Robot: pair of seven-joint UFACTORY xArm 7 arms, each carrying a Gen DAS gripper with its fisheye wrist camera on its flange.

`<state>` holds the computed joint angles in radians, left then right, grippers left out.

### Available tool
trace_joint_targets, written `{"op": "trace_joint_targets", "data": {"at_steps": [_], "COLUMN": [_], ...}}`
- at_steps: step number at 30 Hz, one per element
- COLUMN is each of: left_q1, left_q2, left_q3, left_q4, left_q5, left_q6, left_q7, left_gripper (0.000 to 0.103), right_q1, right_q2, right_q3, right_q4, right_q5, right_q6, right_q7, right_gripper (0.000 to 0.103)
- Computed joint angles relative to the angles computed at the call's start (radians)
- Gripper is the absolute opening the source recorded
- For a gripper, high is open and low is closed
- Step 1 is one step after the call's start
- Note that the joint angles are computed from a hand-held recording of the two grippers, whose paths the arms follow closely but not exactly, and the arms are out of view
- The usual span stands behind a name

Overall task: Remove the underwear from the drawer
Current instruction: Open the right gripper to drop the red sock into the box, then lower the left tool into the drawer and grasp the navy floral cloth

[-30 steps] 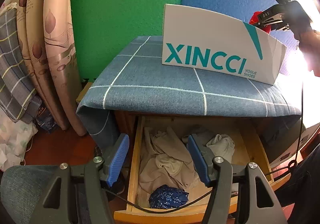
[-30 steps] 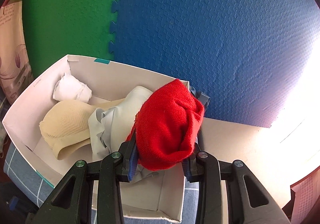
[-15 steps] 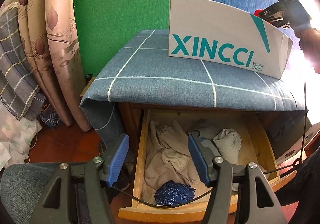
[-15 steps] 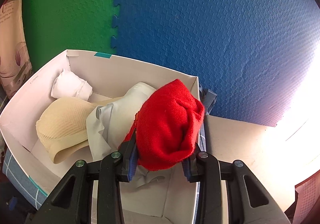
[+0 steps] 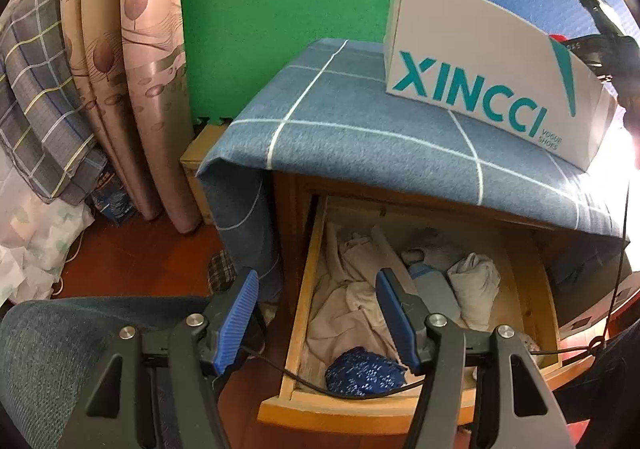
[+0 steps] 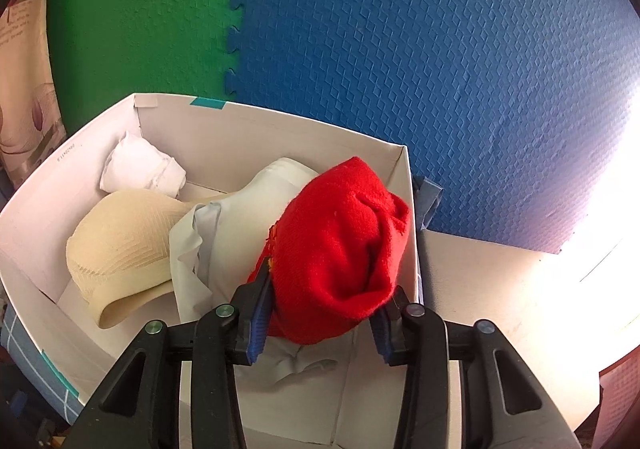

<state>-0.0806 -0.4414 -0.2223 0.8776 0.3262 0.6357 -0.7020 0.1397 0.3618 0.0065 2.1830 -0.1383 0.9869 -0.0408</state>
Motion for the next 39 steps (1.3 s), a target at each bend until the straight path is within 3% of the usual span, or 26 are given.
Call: {"op": "trace_joint_targets", "data": {"at_steps": [4, 6, 8, 12, 15, 18, 21, 27, 35, 36, 39], "left_q1": [-0.017, -0.026, -0.042, -0.093, -0.128, -0.141, -0.154, -0.169, -0.187, -0.187, -0.183], "left_q2": [0.006, 0.008, 0.02, 0.089, 0.177, 0.26, 0.356, 0.498, 0.593, 0.595, 0.57], "left_q3": [0.008, 0.013, 0.026, 0.057, 0.066, 0.058, 0.075, 0.09, 0.097, 0.098, 0.103], "left_q4": [0.007, 0.01, 0.024, 0.088, 0.16, 0.211, 0.278, 0.384, 0.476, 0.476, 0.441], "left_q5": [-0.019, -0.033, -0.062, -0.147, -0.197, -0.194, -0.267, -0.29, -0.331, -0.336, -0.349], "left_q6": [0.019, 0.027, 0.042, 0.104, 0.158, 0.19, 0.279, 0.449, 0.634, 0.636, 0.596], "left_q7": [0.021, 0.035, 0.063, 0.178, 0.283, 0.318, 0.346, 0.346, 0.353, 0.358, 0.36], "left_gripper": [0.063, 0.063, 0.063, 0.063, 0.063, 0.063, 0.063, 0.063, 0.062, 0.06, 0.034], "right_q1": [-0.009, -0.014, -0.025, -0.038, -0.071, -0.091, -0.104, -0.129, -0.154, -0.156, -0.157], "right_q2": [-0.005, -0.011, -0.033, -0.216, -0.33, -0.406, -0.455, -0.562, -0.538, -0.528, -0.523], "right_q3": [0.007, 0.015, 0.031, 0.029, 0.029, 0.011, -0.013, -0.062, -0.073, -0.068, -0.065], "right_q4": [-0.01, -0.019, -0.047, -0.295, -0.418, -0.496, -0.552, -0.694, -0.632, -0.617, -0.599], "right_q5": [0.023, 0.042, 0.081, 0.11, 0.213, 0.318, 0.37, 0.405, 0.371, 0.358, 0.365], "right_q6": [-0.014, -0.018, -0.028, -0.256, -0.354, -0.368, -0.345, -0.394, -0.386, -0.378, -0.364], "right_q7": [-0.007, -0.022, -0.054, -0.048, -0.099, -0.149, -0.166, -0.192, -0.179, -0.169, -0.161], "right_gripper": [0.046, 0.057, 0.081, 0.102, 0.102, 0.102, 0.102, 0.103, 0.103, 0.103, 0.103]}}
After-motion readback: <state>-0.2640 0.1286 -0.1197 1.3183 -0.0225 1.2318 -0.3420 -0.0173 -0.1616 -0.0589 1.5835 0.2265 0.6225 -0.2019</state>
